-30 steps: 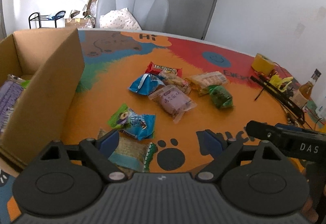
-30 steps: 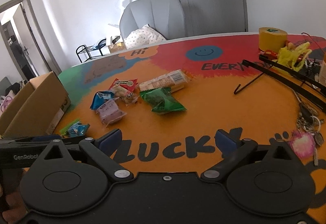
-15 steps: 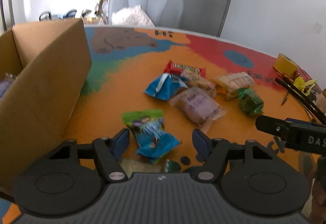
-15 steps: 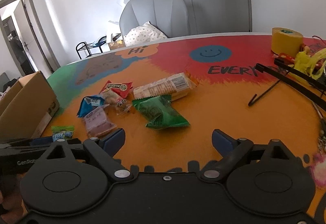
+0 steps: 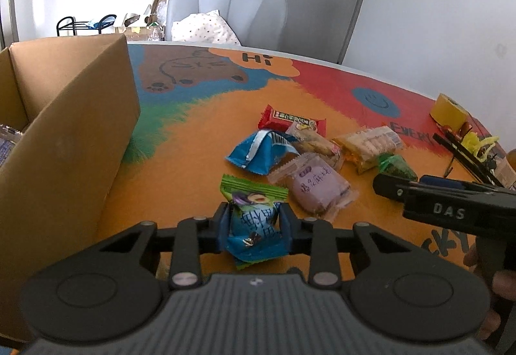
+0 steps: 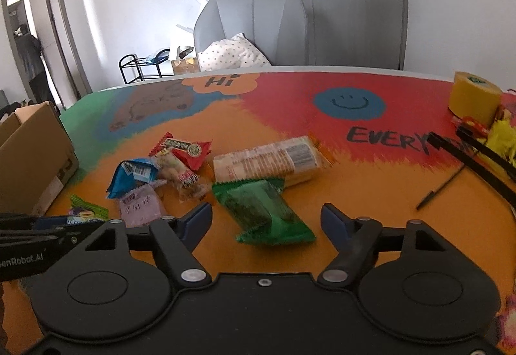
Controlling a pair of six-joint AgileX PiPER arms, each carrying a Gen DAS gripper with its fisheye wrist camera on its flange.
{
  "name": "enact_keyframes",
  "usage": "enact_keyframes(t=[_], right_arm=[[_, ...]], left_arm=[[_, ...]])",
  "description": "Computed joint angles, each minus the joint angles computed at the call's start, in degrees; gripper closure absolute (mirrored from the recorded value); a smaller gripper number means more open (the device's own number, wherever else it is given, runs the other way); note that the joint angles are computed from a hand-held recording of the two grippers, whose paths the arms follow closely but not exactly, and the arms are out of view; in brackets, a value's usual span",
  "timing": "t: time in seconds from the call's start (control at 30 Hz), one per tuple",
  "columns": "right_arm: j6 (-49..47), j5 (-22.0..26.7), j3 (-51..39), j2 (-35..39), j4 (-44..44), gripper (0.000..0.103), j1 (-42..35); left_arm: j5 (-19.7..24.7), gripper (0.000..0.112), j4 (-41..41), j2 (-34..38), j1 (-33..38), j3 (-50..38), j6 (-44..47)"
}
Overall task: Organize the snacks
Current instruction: 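Grasp the blue-green packet with the left tool while the right tool grasps a green packet, then carry the blue-green packet with left tool while right carries green packet to the box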
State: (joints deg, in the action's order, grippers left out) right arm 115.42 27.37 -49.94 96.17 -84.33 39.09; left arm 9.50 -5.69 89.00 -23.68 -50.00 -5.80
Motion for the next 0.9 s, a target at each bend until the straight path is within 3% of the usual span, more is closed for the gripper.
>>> enact_keyframes(t=[0.07, 0.2, 0.23, 0.43, 0.9], right_arm=[[-2.6, -0.2, -1.3, 1.0, 2.6, 0.04, -0.3], [-5.5, 3.8, -2.6, 1.8, 6.4, 0.063, 1.9], [-5.2, 3.2, -2.2, 1.2, 6.7, 0.065, 1.8], [-3.5, 4.0, -0.3, -1.1, 7.8, 0.07, 4.4], [2.3, 14.2, 1.2, -5.1, 9.7, 0.071, 14.3]], left_arm=[[0.4, 0.081, -2.9, 0.2, 0.4, -0.4, 3.1], [1.6, 0.081, -7.6, 0.8, 1.1, -1.6, 8.5], [1.7, 0.081, -8.4, 0.7, 1.3, -1.7, 9.4], [2.0, 0.081, -11.6, -0.9, 1.8, -1.3, 13.3], [6.3, 0.081, -28.0, -7.3, 4.4, 0.8, 31.6]])
